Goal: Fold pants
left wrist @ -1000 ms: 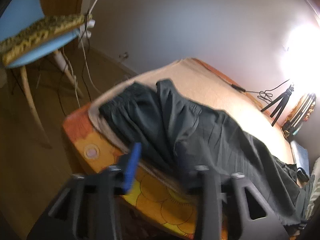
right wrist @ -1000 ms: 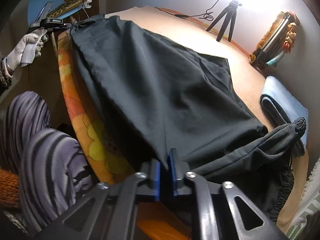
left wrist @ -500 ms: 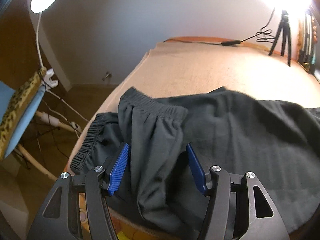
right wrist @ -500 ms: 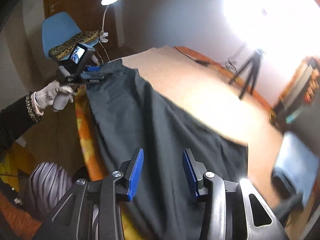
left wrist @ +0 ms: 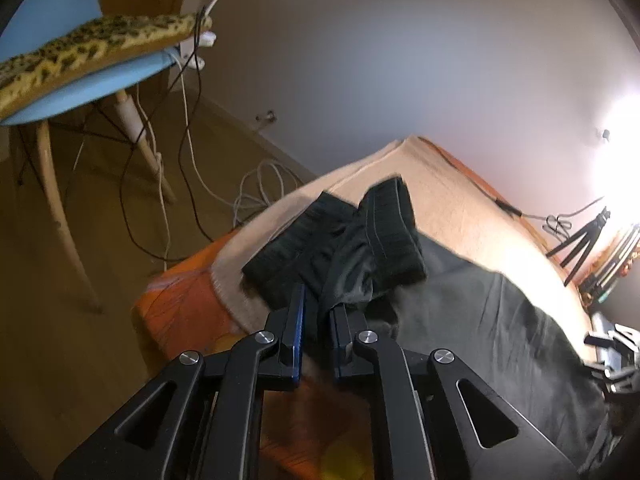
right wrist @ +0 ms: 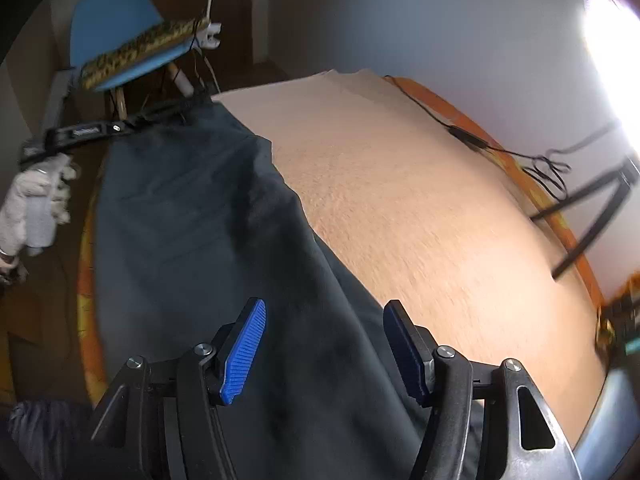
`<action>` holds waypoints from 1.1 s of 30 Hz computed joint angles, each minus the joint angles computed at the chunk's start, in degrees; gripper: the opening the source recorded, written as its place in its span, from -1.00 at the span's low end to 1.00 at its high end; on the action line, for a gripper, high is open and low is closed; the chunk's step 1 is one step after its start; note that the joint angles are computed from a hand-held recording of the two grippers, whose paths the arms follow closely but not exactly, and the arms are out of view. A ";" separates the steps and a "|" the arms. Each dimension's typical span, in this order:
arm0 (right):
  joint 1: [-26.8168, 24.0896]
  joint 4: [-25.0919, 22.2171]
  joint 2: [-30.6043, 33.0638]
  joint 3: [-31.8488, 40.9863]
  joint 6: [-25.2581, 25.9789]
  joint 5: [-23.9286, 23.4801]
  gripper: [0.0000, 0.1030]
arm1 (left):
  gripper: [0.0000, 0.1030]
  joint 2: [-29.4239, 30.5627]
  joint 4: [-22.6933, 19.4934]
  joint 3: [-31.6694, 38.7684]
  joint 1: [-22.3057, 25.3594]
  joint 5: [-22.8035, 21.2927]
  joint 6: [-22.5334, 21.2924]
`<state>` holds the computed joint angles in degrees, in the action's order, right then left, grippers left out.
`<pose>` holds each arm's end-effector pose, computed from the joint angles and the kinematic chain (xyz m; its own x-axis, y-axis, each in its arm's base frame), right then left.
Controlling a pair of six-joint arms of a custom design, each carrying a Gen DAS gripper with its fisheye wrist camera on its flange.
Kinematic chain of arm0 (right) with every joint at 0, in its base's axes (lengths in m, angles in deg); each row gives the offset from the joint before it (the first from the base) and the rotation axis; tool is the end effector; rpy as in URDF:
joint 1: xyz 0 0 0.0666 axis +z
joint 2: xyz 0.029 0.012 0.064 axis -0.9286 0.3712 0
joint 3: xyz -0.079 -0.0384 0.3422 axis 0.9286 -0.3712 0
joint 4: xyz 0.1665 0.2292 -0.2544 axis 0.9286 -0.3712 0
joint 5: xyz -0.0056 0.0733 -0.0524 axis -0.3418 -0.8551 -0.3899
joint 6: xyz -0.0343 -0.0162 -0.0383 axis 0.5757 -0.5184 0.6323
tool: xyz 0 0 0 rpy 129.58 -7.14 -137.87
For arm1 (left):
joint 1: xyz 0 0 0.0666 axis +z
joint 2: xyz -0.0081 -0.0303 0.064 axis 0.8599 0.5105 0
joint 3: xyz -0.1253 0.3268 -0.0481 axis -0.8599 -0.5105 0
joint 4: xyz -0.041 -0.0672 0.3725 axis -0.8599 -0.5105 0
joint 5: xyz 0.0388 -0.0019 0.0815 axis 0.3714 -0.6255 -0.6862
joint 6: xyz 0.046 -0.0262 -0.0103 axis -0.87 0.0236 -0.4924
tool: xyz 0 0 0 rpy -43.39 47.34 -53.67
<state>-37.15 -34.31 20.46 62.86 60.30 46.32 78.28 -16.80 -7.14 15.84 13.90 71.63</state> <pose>0.4382 0.2635 0.3773 -0.5014 -0.7175 -0.4835 -0.7458 0.6417 -0.1790 0.2581 -0.2183 0.3660 -0.5604 -0.5183 -0.6459 -0.4056 0.8518 -0.3316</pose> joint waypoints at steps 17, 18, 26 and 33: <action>1.02 -1.53 5.36 2.79 0.43 4.87 -0.85 | 0.05 -2.12 -6.57 -1.43 1.53 -4.88 12.91; 1.10 -1.36 5.18 2.55 0.64 5.18 -0.87 | 0.05 -2.45 -6.50 -1.43 0.87 -5.13 12.19; 3.13 1.38 -5.50 -6.00 1.47 3.11 -0.25 | 0.05 -4.63 -7.30 -0.25 0.99 -6.09 6.53; 3.51 -5.31 -19.02 -16.46 4.95 -3.57 0.21 | 0.05 -4.02 -7.73 0.83 1.04 -3.88 4.10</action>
